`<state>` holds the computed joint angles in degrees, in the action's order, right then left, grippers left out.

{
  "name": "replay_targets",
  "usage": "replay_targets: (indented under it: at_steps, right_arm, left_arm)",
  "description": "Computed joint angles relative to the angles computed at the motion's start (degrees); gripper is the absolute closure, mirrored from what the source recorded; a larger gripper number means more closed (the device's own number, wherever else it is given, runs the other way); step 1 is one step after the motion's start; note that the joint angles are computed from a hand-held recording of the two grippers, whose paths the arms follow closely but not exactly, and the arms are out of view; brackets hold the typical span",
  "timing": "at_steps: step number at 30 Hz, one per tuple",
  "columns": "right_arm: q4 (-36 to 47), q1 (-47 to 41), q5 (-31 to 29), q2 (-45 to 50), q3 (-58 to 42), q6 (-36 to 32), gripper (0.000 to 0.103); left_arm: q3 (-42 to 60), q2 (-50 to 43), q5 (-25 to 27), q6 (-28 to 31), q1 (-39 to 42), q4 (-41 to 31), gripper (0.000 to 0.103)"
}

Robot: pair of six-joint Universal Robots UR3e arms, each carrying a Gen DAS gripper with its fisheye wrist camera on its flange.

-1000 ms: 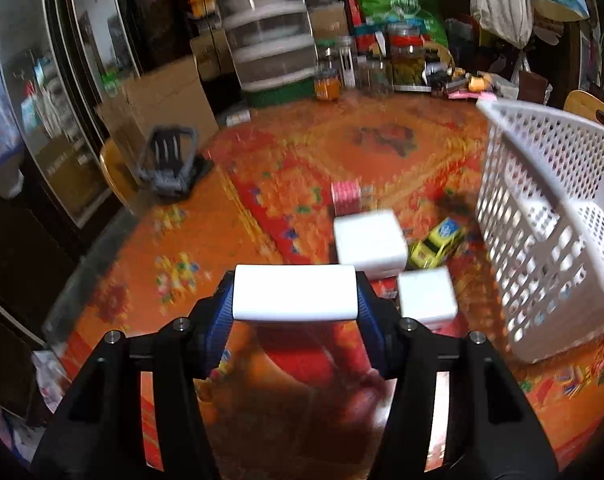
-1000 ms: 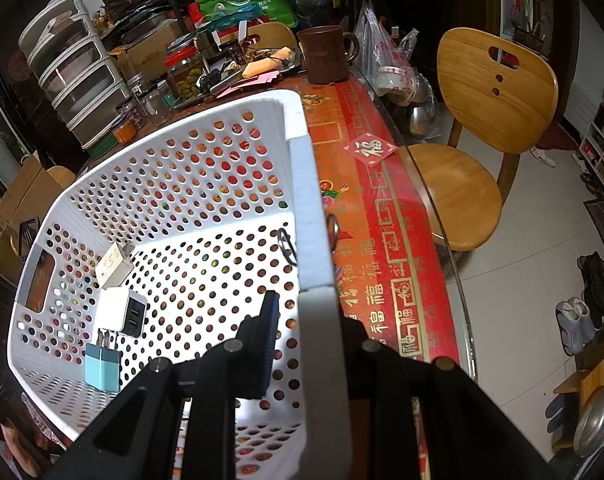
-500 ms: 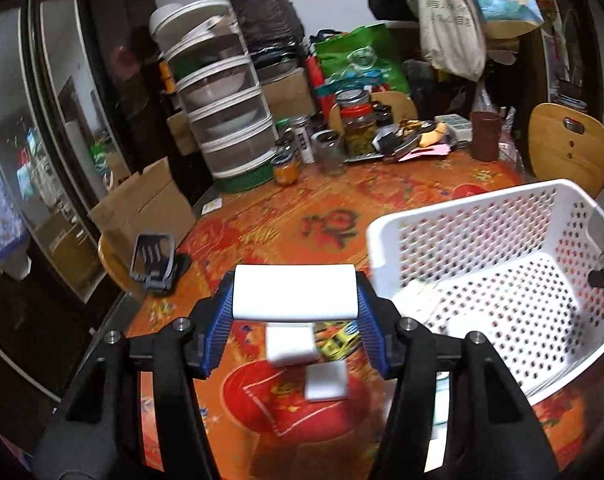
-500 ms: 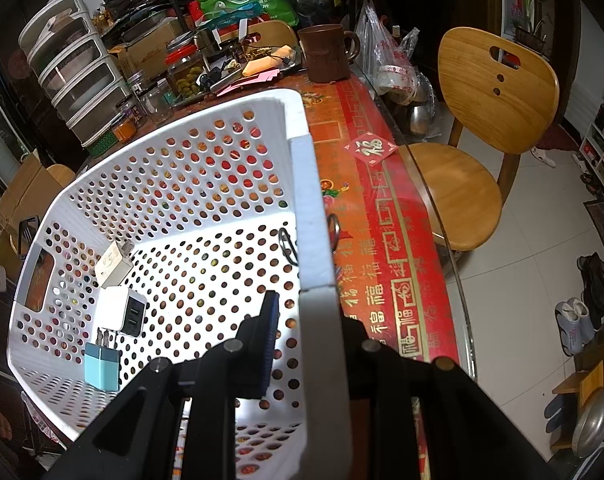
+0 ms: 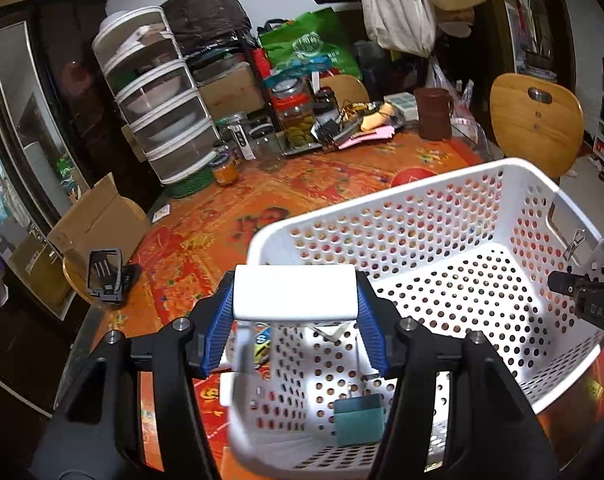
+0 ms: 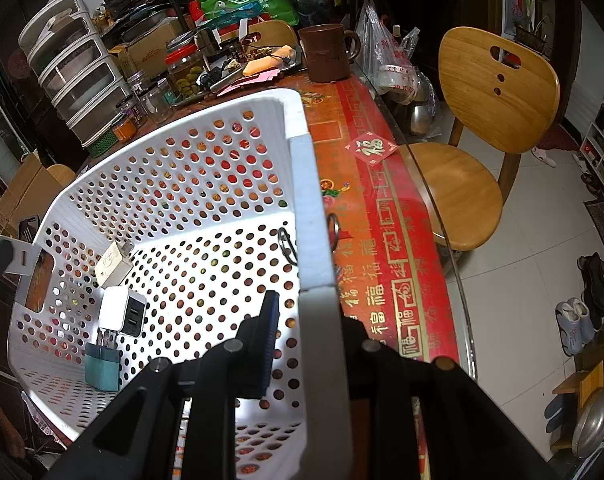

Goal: Organize rigid objects
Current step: 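Carry the large white adapter into the basket and lower it with the left tool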

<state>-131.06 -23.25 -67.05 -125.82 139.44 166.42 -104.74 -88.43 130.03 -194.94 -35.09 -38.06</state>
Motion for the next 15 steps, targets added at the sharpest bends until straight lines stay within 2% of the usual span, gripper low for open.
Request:
replay_targets:
  at_steps: [15]
  right_arm:
    - [-0.1, 0.0, 0.1, -0.2, 0.3, -0.1, 0.080]
  left_arm:
    - [3.8, -10.7, -3.2, 1.1, 1.3, -0.6, 0.049]
